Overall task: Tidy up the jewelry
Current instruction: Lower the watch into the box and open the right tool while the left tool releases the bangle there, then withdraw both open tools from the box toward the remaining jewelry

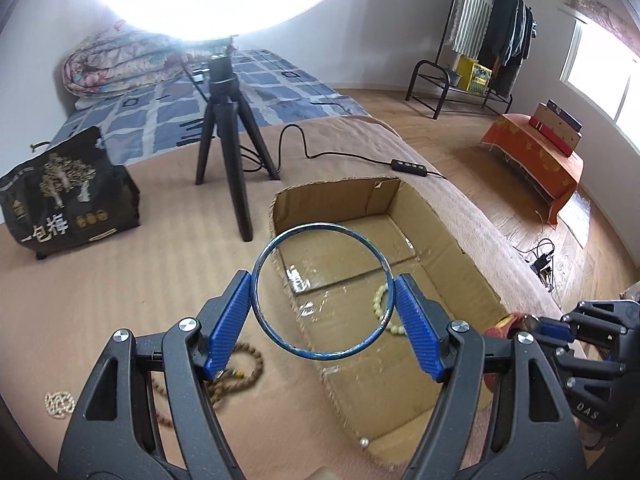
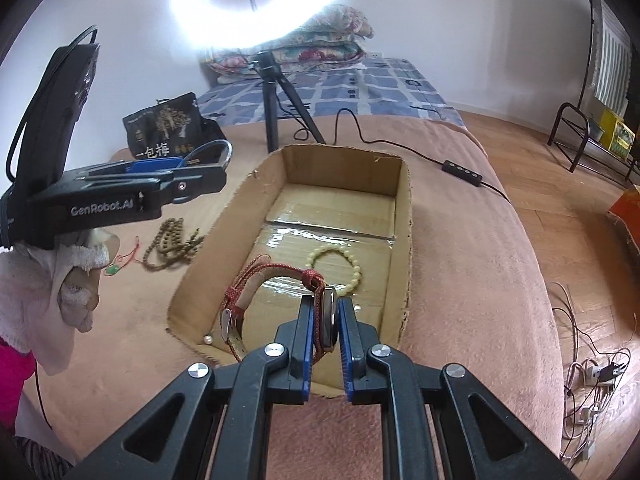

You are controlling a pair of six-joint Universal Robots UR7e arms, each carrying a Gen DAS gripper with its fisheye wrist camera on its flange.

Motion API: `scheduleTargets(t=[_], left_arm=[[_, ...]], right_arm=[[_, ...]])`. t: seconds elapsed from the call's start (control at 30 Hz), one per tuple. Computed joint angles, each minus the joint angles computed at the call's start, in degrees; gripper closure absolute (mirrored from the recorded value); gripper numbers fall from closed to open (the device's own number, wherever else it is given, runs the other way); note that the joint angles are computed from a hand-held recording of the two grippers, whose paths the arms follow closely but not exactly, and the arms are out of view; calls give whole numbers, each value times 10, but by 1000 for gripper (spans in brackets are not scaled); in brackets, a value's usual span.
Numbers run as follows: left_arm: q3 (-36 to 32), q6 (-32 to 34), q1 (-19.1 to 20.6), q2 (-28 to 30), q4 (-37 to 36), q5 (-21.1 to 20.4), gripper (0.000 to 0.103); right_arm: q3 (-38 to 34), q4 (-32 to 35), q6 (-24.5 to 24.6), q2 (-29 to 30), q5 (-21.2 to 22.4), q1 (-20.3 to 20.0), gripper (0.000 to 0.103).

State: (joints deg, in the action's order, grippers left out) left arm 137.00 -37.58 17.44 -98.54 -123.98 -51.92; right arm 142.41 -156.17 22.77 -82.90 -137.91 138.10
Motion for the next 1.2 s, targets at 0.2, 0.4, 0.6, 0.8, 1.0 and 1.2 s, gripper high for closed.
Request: scheduleTargets(t=[0.2,0.4,0.6,0.8,1.0,1.2], left_arm=[[-3,25,21,42,-49,-6,29],[-7,35,28,65,-71,-8,29],[-14,34,30,79,-71,-12,28],[-21,21,39,83,-62,-26,28],[-20,17,38,80,-56,-25,28],[-13,7,25,57,-44,-21,28]], right_arm=[[7,-24,-20,4,3,-19,94],[9,-43,-31,12,7,-28,94],[9,-54,-42,19,8,-27,87],[6,-66,-53,25,-4,-16,62],[10,-85,-56,29,-11,-7,40],[6,-75,-46,31,-16,3,34]])
